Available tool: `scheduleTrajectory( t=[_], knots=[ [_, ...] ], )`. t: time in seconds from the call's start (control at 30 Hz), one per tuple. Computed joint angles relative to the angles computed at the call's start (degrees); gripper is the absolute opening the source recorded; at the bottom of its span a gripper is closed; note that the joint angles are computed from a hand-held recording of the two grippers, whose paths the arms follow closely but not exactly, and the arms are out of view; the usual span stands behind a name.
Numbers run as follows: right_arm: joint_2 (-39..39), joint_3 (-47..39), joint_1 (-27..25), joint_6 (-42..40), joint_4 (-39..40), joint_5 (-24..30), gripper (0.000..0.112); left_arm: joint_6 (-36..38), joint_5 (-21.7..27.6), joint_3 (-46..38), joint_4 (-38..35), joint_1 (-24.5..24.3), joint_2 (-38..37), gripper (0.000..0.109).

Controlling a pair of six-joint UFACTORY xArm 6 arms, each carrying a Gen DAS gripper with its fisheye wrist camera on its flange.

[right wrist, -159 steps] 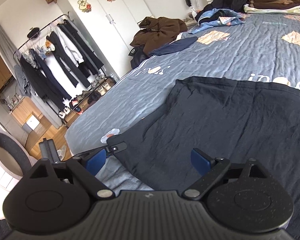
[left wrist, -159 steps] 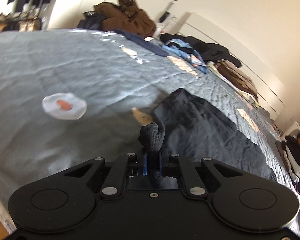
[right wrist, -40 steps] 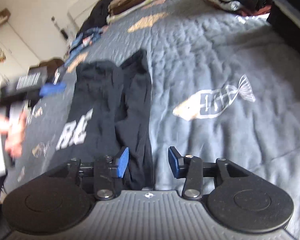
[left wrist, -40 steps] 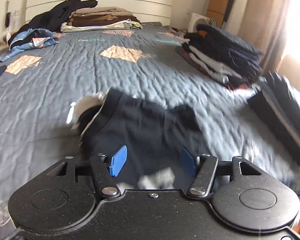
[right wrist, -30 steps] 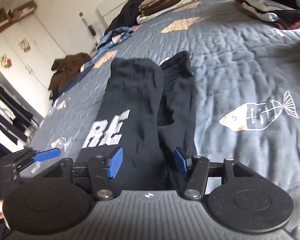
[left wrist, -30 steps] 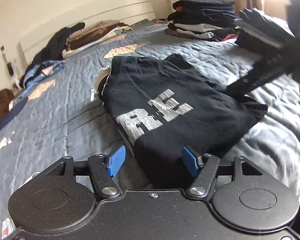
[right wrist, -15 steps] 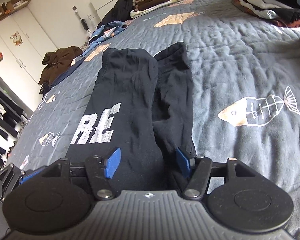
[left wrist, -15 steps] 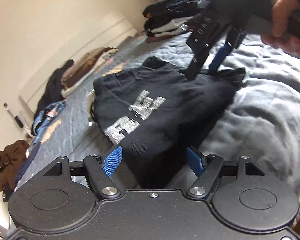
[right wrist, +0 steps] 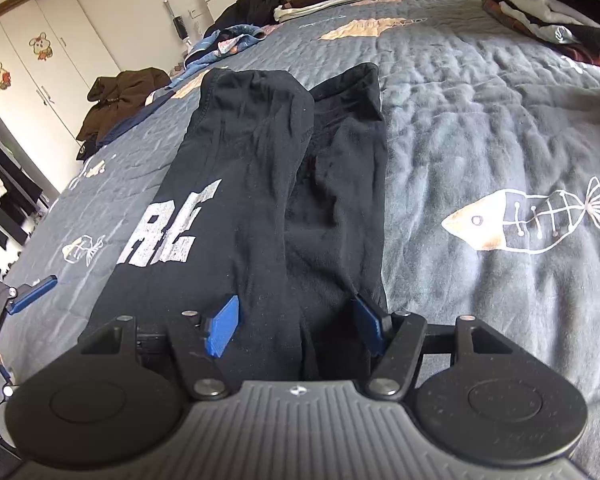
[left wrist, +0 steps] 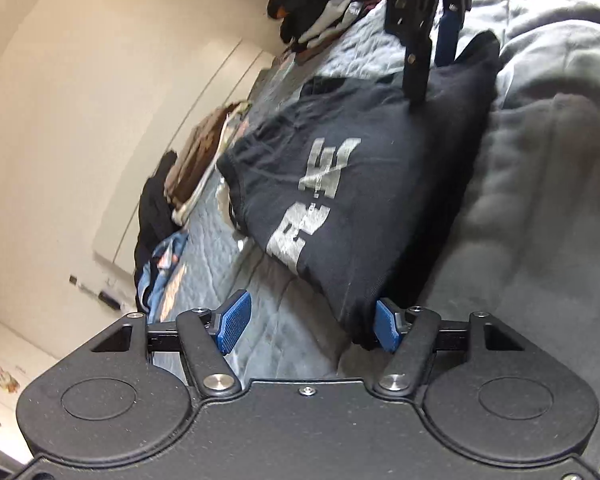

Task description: Fold clothes

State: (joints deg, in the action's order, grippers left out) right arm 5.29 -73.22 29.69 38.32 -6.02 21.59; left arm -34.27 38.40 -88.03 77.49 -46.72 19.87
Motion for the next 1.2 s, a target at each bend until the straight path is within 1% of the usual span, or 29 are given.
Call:
scheduleTrajectory(
  t=[0.03,0.07,0.1,0.13,0.17,0.23,0.27,0.3,0.37,0.47,0.53,0.57,0.6,0.63,0.67,0.7,0.73,0.77,0.8,0.93,1.0,1.07,1.13,1.2],
  knots=[
    [-0.1,0.0,-0.1,0.9,-0.4,0.1,0.062,-0.7,-1.3,-0.3,0.2,0.1,0.1,0.063],
    [-0.2,-0.1,-0.4,1.5,-0.1,0.1,0.063,-2.7,-2.4,-0.7,2.9,0.2,0.5,0.063],
    [-0.4,0.0,-0.5,2.0,0.4,-0.1,0.063,-3.7,-2.2,-1.5,5.4,0.1,1.4,0.063],
    [-0.5,0.0,-0.5,2.4,0.5,-0.1,0.063,-3.9,-1.8,-2.5,6.9,0.0,2.3,0.058],
    [-0.6,0.0,-0.5,2.6,0.7,-0.1,0.063,-2.9,-1.7,-3.0,6.1,0.2,3.1,0.053],
    [-0.4,0.1,-0.4,2.0,0.3,0.0,0.063,-0.2,-1.9,-3.4,3.2,0.6,3.9,0.032],
    [-0.6,0.1,-0.4,2.0,0.6,-0.2,0.063,0.4,-2.5,-2.5,2.6,0.7,3.5,0.024],
    [-0.8,0.2,-0.4,2.1,0.8,-0.4,0.063,1.0,-2.6,-2.1,2.4,0.6,3.4,0.019],
    [-1.1,0.2,-0.4,2.2,1.4,-0.8,0.064,2.2,-2.8,-1.2,1.7,0.3,3.0,0.019],
    [-0.6,-1.4,-1.8,3.0,1.7,-3.0,0.065,4.8,-2.6,-1.3,-2.9,0.4,2.6,0.021],
    [0.4,-3.3,-2.9,3.0,2.4,-4.7,0.072,7.1,-3.1,-1.4,-6.9,0.7,2.1,0.027],
    [1.7,-5.2,-3.5,0.6,5.3,-5.7,0.078,7.8,-4.2,-1.3,-9.3,1.1,1.6,0.030],
    [3.3,-7.3,-4.0,-2.5,8.8,-6.4,0.083,8.7,-5.9,-0.8,-12.3,1.7,0.6,0.042],
    [5.4,-10.1,-4.4,-7.3,13.4,-6.3,0.085,9.8,-7.7,-0.3,-15.6,2.3,-0.3,0.059],
    [7.5,-13.1,-4.8,-11.9,17.8,-6.0,0.089,11.0,-11.1,0.8,-20.9,3.5,-1.4,0.069],
    [9.7,-16.1,-5.2,-16.2,22.2,-5.5,0.092,12.7,-14.4,1.9,-26.8,4.5,-2.5,0.077],
    [11.8,-18.8,-5.6,-20.2,26.4,-4.9,0.093,12.4,-17.1,2.5,-30.5,5.4,-3.2,0.077],
    [14.1,-21.5,-6.1,-23.2,29.8,-4.3,0.094,10.1,-18.9,2.9,-31.9,6.0,-3.5,0.077],
    [16.3,-23.8,-6.5,-23.8,31.0,-4.2,0.094,7.7,-20.7,3.3,-33.1,6.6,-3.8,0.077],
    [23.7,-32.1,-7.7,-19.6,27.8,-2.1,0.094,0.8,-20.7,1.1,-33.5,8.0,-1.8,0.076],
    [26.9,-36.2,-7.7,-18.1,25.3,-0.6,0.094,-0.8,-19.5,-0.3,-32.6,8.2,-0.5,0.076],
    [29.0,-39.1,-7.1,-19.3,25.5,0.0,0.094,-0.6,-19.8,-1.1,-33.6,8.6,0.3,0.076],
    [31.1,-42.9,-6.2,-21.2,24.9,2.3,0.094,-2.1,-20.2,-1.4,-33.7,8.8,0.5,0.076],
    [32.1,-44.9,-5.0,-22.1,22.6,2.8,0.094,-4.2,-21.0,-1.3,-33.4,9.1,0.3,0.076]
  ],
)
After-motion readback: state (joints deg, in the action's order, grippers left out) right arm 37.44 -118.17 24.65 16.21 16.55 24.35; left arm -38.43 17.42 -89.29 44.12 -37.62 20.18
